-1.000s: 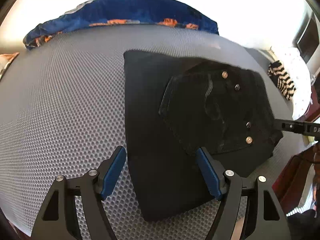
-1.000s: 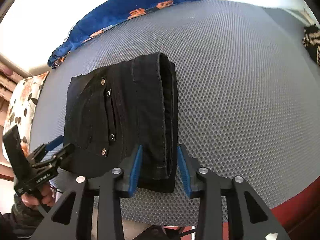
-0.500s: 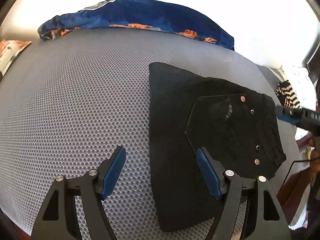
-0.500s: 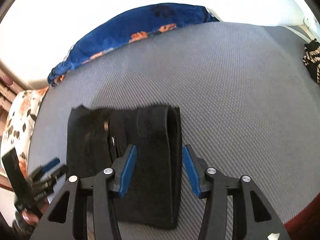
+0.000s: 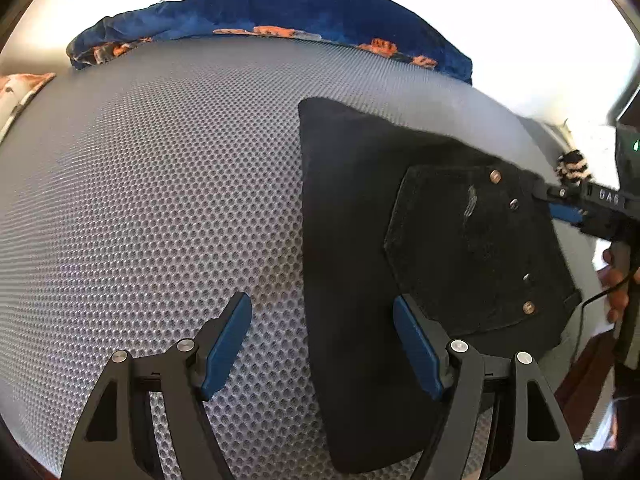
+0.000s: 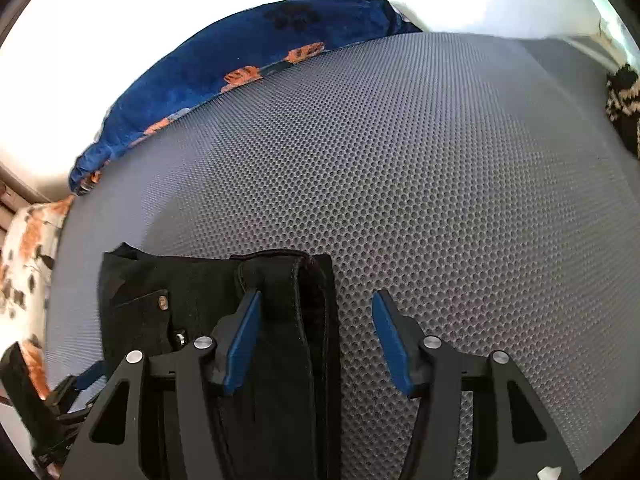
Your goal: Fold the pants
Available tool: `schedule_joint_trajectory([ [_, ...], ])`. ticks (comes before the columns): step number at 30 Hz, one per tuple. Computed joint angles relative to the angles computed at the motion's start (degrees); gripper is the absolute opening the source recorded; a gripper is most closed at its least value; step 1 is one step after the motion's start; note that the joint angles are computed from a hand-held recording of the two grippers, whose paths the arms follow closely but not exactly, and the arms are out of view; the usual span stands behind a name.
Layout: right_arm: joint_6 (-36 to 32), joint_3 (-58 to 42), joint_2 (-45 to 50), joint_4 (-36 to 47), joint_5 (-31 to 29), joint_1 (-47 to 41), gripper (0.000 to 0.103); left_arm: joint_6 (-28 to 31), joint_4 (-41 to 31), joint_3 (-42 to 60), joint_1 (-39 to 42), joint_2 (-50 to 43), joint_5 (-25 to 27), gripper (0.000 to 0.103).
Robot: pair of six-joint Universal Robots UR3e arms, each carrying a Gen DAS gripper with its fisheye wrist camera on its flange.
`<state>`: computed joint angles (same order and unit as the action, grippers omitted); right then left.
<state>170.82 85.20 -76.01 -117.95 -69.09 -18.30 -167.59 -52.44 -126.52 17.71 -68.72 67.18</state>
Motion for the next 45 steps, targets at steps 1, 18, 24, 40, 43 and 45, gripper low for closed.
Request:
schedule_joint_trajectory([
  [1,-0.81,-0.11,-0.3,1.43,1.5,-0.89,0.053,0.57,-1.05,0.28,1.27,0.11,-1.55,0.074],
  [18,-25.46,3.07,-3.59,30.57,16.24,-13.76,0.056,8.7,-18.72,6.88,9.15,-6.76,-17.47,0.069],
  [24,-29.86,0.46,-0.26,36.59,18.81,-15.53,0.055,9.32,-20.1,7.86,9.64,-8.3,-18.34,0.069],
  [40,-37.96,-6.06,6.32,46.32,22.65,-15.08,0.049,1.51,-12.68,14.89,4.41,-19.43,-20.11,0.069],
  [43,-38.52,-7.49,7.97,46.79,23.57,-14.06,0.049,0.25,-14.04,16.71,3.92,-21.41,-21.16,0.068],
  [45,-37.66,-8.12,9.02,46.8,24.63,-13.68,0.049,-0.19,-14.69,17.51,3.34,-22.06,-21.02,0.06],
])
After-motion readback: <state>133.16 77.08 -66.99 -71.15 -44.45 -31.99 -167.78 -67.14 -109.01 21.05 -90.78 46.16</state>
